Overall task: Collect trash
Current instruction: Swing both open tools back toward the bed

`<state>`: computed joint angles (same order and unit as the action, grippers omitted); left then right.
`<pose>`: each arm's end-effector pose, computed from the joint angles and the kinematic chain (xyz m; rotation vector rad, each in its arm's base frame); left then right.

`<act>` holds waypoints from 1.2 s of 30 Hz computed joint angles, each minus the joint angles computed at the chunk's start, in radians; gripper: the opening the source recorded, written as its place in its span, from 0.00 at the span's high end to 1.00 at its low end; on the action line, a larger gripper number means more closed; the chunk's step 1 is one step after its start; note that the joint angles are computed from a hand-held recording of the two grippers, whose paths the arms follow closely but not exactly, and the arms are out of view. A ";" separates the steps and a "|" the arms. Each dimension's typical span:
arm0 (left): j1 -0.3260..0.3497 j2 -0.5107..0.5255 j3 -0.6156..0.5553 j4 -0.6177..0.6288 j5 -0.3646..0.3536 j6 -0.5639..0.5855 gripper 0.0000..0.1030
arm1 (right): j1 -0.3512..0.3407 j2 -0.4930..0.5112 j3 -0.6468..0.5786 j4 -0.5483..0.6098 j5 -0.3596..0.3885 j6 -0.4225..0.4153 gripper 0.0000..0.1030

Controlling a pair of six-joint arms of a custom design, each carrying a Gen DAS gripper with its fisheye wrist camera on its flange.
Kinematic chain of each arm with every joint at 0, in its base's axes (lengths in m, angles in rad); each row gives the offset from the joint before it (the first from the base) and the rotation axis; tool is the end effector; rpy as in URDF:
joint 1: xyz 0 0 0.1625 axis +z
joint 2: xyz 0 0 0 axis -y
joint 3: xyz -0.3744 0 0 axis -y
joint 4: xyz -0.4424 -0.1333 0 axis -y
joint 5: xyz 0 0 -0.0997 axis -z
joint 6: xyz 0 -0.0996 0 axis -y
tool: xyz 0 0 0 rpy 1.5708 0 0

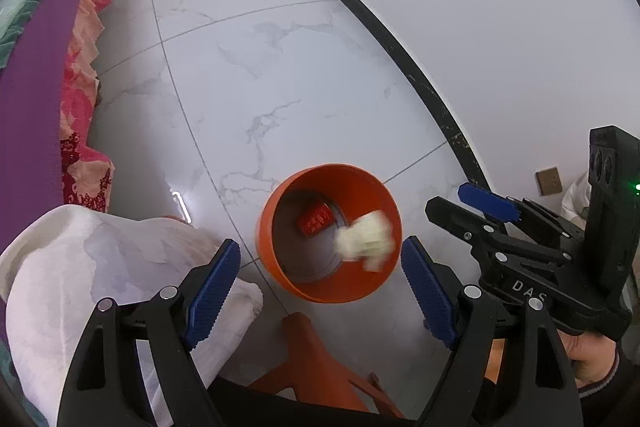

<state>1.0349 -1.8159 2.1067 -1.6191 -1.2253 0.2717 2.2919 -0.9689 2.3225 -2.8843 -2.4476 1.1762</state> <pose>-0.0643 -0.4355 0.2840 1.1368 2.5113 0.2695 0.3096 -0.2663 -0.0286 -0.5301 -2.3915 0.9046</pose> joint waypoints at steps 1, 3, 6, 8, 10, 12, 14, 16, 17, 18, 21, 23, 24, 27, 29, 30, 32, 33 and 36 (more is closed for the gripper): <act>0.001 -0.007 -0.003 0.001 -0.003 0.002 0.20 | 0.007 -0.008 -0.002 0.011 -0.007 0.003 0.44; -0.002 -0.029 -0.007 -0.007 -0.004 0.005 0.20 | 0.034 -0.015 -0.023 0.027 -0.030 0.003 0.44; -0.022 -0.089 -0.006 -0.052 0.015 0.004 0.20 | 0.085 -0.006 -0.080 0.044 -0.078 -0.039 0.44; -0.040 -0.134 -0.010 -0.088 0.032 0.017 0.20 | 0.118 0.023 -0.143 0.018 -0.105 -0.124 0.44; -0.058 -0.184 -0.020 -0.130 0.057 0.026 0.20 | 0.144 0.054 -0.205 -0.015 -0.124 -0.211 0.44; -0.073 -0.232 -0.039 -0.174 0.094 0.026 0.20 | 0.165 0.095 -0.270 -0.069 -0.132 -0.311 0.39; -0.077 -0.259 -0.056 -0.208 0.124 0.025 0.20 | 0.188 0.148 -0.347 -0.142 -0.131 -0.426 0.35; -0.079 -0.296 -0.075 -0.254 0.172 0.018 0.20 | 0.201 0.192 -0.413 -0.192 -0.113 -0.522 0.35; -0.077 -0.307 -0.085 -0.271 0.189 0.018 0.20 | 0.212 0.230 -0.468 -0.225 -0.099 -0.595 0.35; -0.075 -0.323 -0.097 -0.290 0.211 0.016 0.18 | 0.218 0.253 -0.504 -0.243 -0.088 -0.640 0.35; -0.073 -0.373 -0.115 -0.356 0.288 0.027 0.17 | 0.237 0.338 -0.630 -0.288 -0.043 -0.782 0.35; -0.073 -0.398 -0.124 -0.393 0.339 0.031 0.17 | 0.249 0.400 -0.721 -0.316 -0.002 -0.881 0.35; -0.072 -0.410 -0.125 -0.409 0.359 0.028 0.17 | 0.254 0.429 -0.762 -0.324 0.013 -0.919 0.35; -0.064 -0.442 -0.140 -0.429 0.411 0.015 0.17 | 0.267 0.500 -0.869 -0.323 0.067 -0.999 0.33; -0.046 -0.441 -0.160 -0.457 0.426 0.025 0.17 | 0.272 0.539 -0.927 -0.310 0.110 -1.030 0.33; -0.037 -0.443 -0.167 -0.469 0.442 0.023 0.17 | 0.273 0.562 -0.963 -0.293 0.136 -1.046 0.33; -0.018 -0.437 -0.183 -0.490 0.454 0.024 0.17 | 0.275 0.603 -1.028 -0.259 0.176 -1.075 0.33; -0.007 -0.436 -0.188 -0.507 0.459 0.024 0.17 | 0.277 0.618 -1.052 -0.247 0.189 -1.083 0.33; 0.032 -0.421 -0.208 -0.559 0.465 0.043 0.17 | 0.277 0.665 -1.130 -0.203 0.223 -1.105 0.33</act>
<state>1.0670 -2.2369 1.8987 -2.1777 -0.7598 0.3145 2.5690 -0.3036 1.1927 -3.0870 -2.2245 0.0708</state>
